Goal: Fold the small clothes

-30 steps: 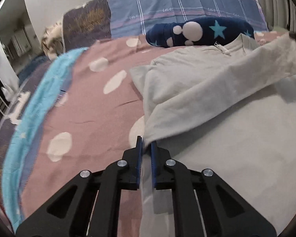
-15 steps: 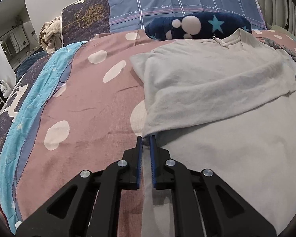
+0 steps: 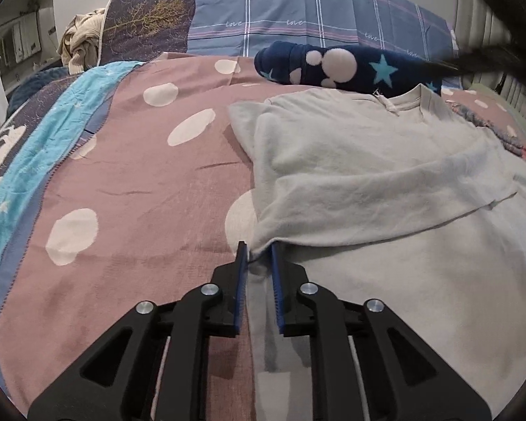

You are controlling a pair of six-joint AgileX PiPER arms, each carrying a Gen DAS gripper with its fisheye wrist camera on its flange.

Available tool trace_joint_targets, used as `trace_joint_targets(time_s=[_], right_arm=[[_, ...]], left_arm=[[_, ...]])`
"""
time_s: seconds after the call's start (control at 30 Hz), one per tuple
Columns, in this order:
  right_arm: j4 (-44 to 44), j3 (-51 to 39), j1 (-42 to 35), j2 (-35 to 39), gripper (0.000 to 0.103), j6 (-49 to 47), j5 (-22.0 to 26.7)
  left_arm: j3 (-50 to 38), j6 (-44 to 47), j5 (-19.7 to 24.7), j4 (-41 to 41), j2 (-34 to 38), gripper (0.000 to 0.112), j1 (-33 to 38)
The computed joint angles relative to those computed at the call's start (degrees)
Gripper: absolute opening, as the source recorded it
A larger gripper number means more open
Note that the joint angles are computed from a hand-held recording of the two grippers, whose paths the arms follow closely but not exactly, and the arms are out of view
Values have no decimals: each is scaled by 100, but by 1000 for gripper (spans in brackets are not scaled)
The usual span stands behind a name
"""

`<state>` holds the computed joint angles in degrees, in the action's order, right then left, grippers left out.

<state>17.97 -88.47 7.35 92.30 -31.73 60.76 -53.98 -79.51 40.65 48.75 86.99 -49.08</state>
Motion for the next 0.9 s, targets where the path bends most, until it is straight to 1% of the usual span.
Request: trace_joint_targets(time_s=[0.03,0.1,0.13,0.17,0.23,0.27,0.3,0.33,0.37,0.4,0.43,0.47,0.5,0.53,0.57,0.6,0.63,0.67,0.7,0.73,0.77,0.8,0.87,0.9], right_arm=[[-151,-434,492,429,44,288,75],[-424,-1126,1089,1078,47,669,157],[-521,-1369,1281,1319,48,785,153],[-657,-1793,1526,1691,50,968,210],[-781,-2312,1803,2174,57,1154,366],[-838,-2662,1941,2473,62,1212,580],[-988,-3031,2086,2798,61,1258,802],[-1257,-3181,2214,3006,57,1316,807],[-1503,-3137,2326,3050,10,1377,779],[-1625,-3274,2378,3193,3,1452,868],[-1565,-3182,2357,3171,3,1536,735],[-1335,-3009,2291,3049,3,1555,374],[-1180,-2874,2221,2964,3,1574,82],[-1003,-2969,2132,3038,2,1668,-23],[-647,-3218,1992,3254,1,1713,39],[-342,-3238,1908,3362,0,1601,-4],[-197,-3028,1865,3326,0,1471,-220],[-178,-2589,1846,3108,5,1419,-663],[-22,-2268,1765,2912,15,1365,-914],[297,-2044,1593,2718,25,1287,-936],[630,-1855,1383,2495,38,1155,-825],[906,-1497,1146,2130,40,920,-806],[1254,-774,684,1396,40,268,-763],[1438,-343,360,969,40,-172,-666]], left_arm=[[77,-62,-117,30,-50,16,37],[187,-129,-310,44,-132,16,112],[222,-145,-381,47,-153,16,142],[249,-163,-435,56,-166,16,163],[300,-193,-523,94,-190,16,177],[303,-215,-537,118,-189,16,173],[314,-246,-552,149,-193,15,168],[350,-318,-574,214,-212,9,159],[394,-509,-530,374,-242,8,100],[419,-800,-326,616,-271,6,-34],[393,-1079,29,856,-275,6,-243],[329,-1264,417,1019,-254,6,-460],[188,-1372,945,1148,-161,6,-758],[37,-1251,1243,1092,-25,6,-904],[-101,-1057,1416,981,141,6,-966],[-207,-885,1514,847,309,6,-983],[-235,-746,1492,706,354,6,-953],[-220,-671,1444,618,337,6,-926],[-222,-635,1522,524,310,5,-934],[-189,-598,1556,441,268,5,-934],[-122,-615,1569,404,196,5,-946],[-24,-662,1634,334,88,5,-958],[302,-811,1419,245,-312,5,-919],[485,-952,1321,268,-616,5,-908]])
